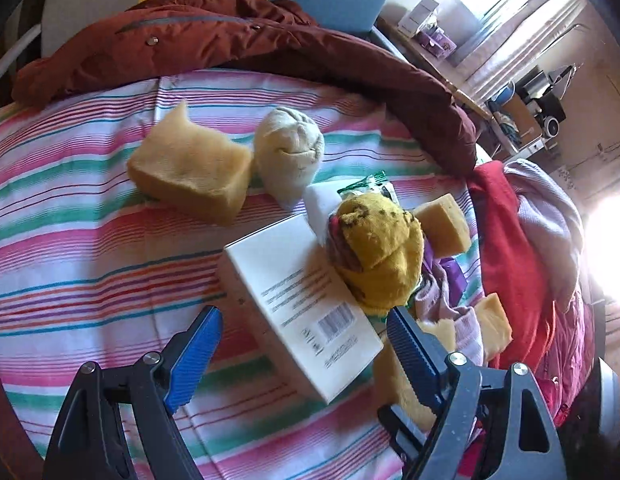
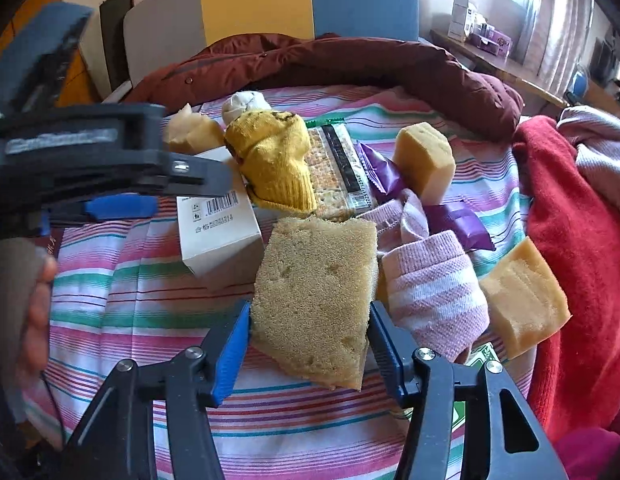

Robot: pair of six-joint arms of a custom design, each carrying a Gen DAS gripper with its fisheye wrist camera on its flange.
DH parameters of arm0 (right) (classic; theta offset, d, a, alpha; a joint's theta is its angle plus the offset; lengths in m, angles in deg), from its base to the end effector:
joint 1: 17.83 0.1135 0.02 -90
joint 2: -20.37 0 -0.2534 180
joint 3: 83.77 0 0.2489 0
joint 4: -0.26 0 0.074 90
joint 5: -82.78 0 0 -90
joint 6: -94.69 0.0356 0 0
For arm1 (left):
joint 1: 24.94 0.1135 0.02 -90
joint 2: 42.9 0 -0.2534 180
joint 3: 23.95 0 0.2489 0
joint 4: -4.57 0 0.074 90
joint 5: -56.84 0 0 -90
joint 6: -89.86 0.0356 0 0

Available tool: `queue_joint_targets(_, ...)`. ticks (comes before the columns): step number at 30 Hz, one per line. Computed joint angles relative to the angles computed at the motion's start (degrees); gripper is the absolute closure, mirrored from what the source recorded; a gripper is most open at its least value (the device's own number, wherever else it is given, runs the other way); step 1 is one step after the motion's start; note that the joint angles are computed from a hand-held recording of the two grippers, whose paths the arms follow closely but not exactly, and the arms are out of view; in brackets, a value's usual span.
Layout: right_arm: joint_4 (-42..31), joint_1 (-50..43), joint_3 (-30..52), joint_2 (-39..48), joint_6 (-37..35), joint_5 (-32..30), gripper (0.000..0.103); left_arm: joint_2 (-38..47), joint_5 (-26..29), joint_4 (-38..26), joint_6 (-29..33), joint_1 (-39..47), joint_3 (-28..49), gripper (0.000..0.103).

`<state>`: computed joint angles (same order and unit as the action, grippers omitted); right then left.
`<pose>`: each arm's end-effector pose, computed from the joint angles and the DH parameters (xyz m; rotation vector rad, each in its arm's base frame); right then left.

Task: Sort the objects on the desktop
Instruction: 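Grasp the white box with the left tool while the right tool grasps a yellow sponge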

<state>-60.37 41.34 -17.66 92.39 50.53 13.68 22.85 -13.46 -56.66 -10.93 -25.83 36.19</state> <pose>0.1298 0.1928 0.2305 -0.2032 2.5987 0.1367 0.2057 -0.0152 0.2214 -0.1387 2.7261 -0.5281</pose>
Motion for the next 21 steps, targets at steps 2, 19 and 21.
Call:
queue_joint_targets(2,0.02,-0.54,-0.34,-0.63,0.24,-0.29,0.045,1.44,-2.67,1.19,-1.16,-2.1,0.23,0.017)
queue_joint_targets(19,2.18,-2.88,-0.49,0.28,-3.39,-2.73,0.045,-0.29,-8.85,-0.49,14.3,-0.79,-3.04,0.045)
queue_joint_targets(21,2.31,-3.26,-0.57,0.44,-3.64,-2.86,0.044,-1.57,-9.57,1.03,14.14,-1.32,-4.44,0.047)
